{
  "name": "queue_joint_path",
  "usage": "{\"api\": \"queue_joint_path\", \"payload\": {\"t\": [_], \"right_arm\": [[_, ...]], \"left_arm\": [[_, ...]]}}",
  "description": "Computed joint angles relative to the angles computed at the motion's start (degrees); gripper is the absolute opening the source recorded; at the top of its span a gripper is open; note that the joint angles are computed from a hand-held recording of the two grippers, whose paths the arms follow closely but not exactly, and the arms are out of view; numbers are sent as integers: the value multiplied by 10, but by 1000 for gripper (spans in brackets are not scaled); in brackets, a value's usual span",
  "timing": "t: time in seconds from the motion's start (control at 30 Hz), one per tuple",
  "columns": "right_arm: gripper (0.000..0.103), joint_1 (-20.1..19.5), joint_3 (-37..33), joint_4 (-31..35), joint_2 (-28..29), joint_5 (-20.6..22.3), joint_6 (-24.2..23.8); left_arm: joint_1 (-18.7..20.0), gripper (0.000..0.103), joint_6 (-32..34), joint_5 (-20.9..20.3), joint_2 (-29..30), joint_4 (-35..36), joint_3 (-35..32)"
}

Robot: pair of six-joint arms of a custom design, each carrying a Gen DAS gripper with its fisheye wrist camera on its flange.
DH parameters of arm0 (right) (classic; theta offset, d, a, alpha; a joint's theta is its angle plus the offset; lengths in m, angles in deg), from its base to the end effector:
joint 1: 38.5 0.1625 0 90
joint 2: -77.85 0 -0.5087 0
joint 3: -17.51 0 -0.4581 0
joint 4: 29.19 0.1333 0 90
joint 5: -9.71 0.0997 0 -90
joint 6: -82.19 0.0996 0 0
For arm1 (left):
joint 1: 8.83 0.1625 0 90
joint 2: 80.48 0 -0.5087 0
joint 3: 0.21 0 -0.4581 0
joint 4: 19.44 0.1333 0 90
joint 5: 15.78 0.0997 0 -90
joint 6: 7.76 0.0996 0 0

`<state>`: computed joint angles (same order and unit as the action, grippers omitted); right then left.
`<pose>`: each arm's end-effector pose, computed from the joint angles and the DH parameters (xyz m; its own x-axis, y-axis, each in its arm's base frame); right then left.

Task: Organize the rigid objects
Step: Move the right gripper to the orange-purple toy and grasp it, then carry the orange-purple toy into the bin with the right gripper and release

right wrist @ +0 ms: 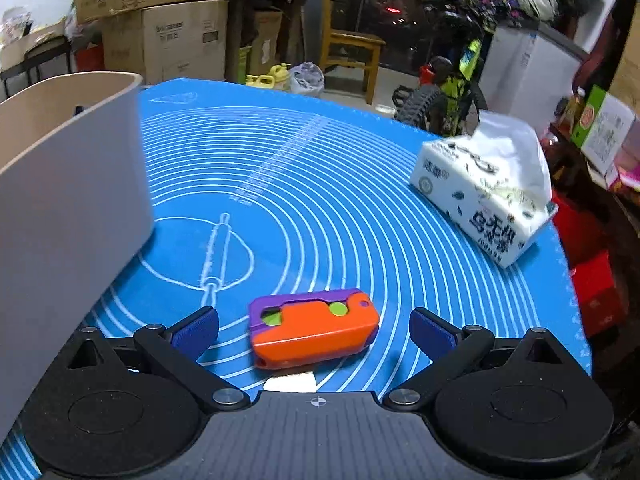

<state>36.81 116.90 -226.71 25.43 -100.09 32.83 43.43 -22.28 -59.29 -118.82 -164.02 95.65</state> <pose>-0.0948 -0.7541 0.2715 -0.6387 -0.0197 0.7692 -0.5527 0.7073 -0.4408 -0.2910 -0.7118 0.0180 -0.6583 0.2384 -0.7140 0.4610 0.8776 -0.1319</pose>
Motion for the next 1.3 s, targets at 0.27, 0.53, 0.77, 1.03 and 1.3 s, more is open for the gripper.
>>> {"api": "queue_joint_path", "payload": {"t": [0.27, 0.53, 0.77, 1.03, 1.3], "right_arm": [[91, -15, -8, 9, 2, 25, 4], [72, -14, -1, 19, -3, 43, -2], [72, -9, 13, -25, -2, 41, -6], [72, 5, 41, -69, -18, 63, -21], [72, 37, 69, -83, -46, 95, -21]], "left_arm": [[0, 7, -1, 2, 1, 2, -1], [-1, 7, -1, 4, 3, 2, -2], [-1, 7, -1, 4, 3, 3, -2], [-2, 7, -5, 3, 3, 5, -3], [-2, 7, -7, 3, 3, 6, -3]]}}
